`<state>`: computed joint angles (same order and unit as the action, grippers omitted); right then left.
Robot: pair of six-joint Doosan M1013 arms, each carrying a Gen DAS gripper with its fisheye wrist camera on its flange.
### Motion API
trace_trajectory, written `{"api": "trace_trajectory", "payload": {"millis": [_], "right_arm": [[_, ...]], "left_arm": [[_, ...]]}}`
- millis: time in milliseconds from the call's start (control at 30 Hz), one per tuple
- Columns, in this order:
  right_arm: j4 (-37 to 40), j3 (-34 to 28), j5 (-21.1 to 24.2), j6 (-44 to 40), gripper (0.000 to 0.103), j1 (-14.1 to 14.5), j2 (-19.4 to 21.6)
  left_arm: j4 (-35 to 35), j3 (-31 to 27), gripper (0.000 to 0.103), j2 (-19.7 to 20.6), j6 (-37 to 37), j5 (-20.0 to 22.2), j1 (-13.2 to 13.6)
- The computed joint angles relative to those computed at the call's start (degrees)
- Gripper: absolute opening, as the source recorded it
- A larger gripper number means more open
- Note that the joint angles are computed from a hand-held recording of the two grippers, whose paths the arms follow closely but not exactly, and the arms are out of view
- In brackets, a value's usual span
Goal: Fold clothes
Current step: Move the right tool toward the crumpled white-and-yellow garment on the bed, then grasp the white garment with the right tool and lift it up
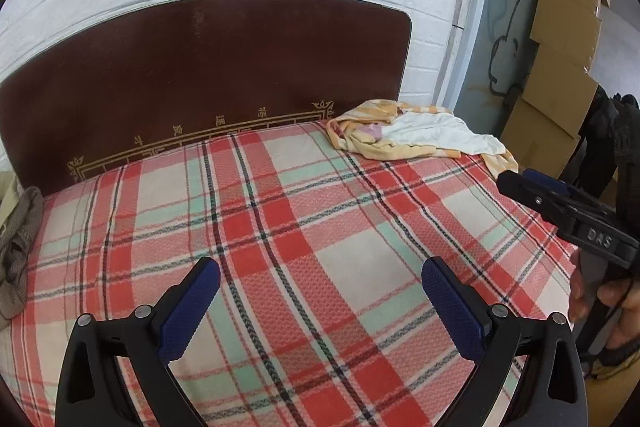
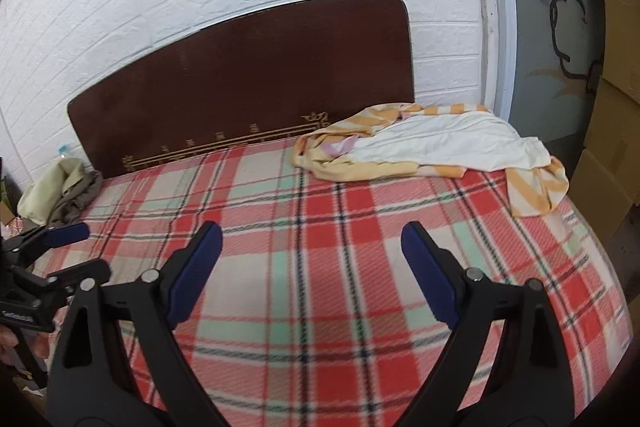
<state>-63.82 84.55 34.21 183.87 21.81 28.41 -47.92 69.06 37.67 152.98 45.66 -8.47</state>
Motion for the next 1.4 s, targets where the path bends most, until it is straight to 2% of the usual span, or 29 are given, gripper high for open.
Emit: {"api": "trace_trajectory", "payload": {"millis": [267,567,633,733,800,833,900,933,1000,1067,1200,1233,1267,1400], "right_arm": [[14.2,-8.2,4.2,-21.4,0.089,-6.5,5.8],[24.8,-20.2,12.3,-46.0,0.086,-9.8,14.7],[25.7,-21.7,13.4,-48.9,0.086,-10.2,15.9],[24.8,-21.9,11.0,-47.0,0.086,-10.8,16.2],[22.3,-22.3,10.3,-44.9,0.077,-10.9,16.4],[21.9,-22.5,9.9,-44.3,0.067,-11.0,16.4],[22.3,-23.3,9.6,-45.4,0.063,-11.1,16.9],[22.7,-23.7,9.5,-46.3,0.062,-11.1,17.1],[23.6,-24.3,9.2,-47.9,0.053,-11.1,17.5],[25.9,-23.8,7.2,-51.0,0.035,-11.0,17.1],[30.0,-24.9,8.5,-55.8,0.020,-11.1,17.4],[31.3,-24.5,7.6,-55.0,0.011,-11.4,16.9],[32.2,-23.1,5.5,-53.2,0.007,-11.8,15.9],[31.8,-15.9,-4.8,-43.8,0.006,-12.7,10.4]], "left_arm": [[3.0,-4.7,0.103,2.6,-4.9,1.1,-1.6],[6.7,-9.2,0.103,5.8,-11.3,3.0,-2.8],[7.4,-10.1,0.103,6.5,-12.5,3.5,-3.0],[8.5,-10.7,0.103,7.1,-14.3,4.0,-3.1],[8.7,-10.8,0.103,7.4,-14.8,4.5,-3.0],[8.7,-10.8,0.103,7.4,-14.8,4.4,-2.9],[8.4,-10.6,0.103,7.4,-14.6,4.1,-2.8],[8.3,-10.7,0.103,7.4,-14.6,4.1,-2.7],[8.0,-10.8,0.103,7.6,-14.6,4.3,-2.6],[7.8,-11.0,0.103,7.7,-14.4,4.4,-2.5],[7.8,-11.9,0.103,8.3,-15.2,5.6,-2.4],[7.8,-12.0,0.103,8.3,-15.2,5.7,-2.3],[7.8,-12.0,0.103,8.3,-15.0,5.7,-2.3],[6.7,-11.9,0.103,8.3,-14.4,5.8,-1.8]]}}
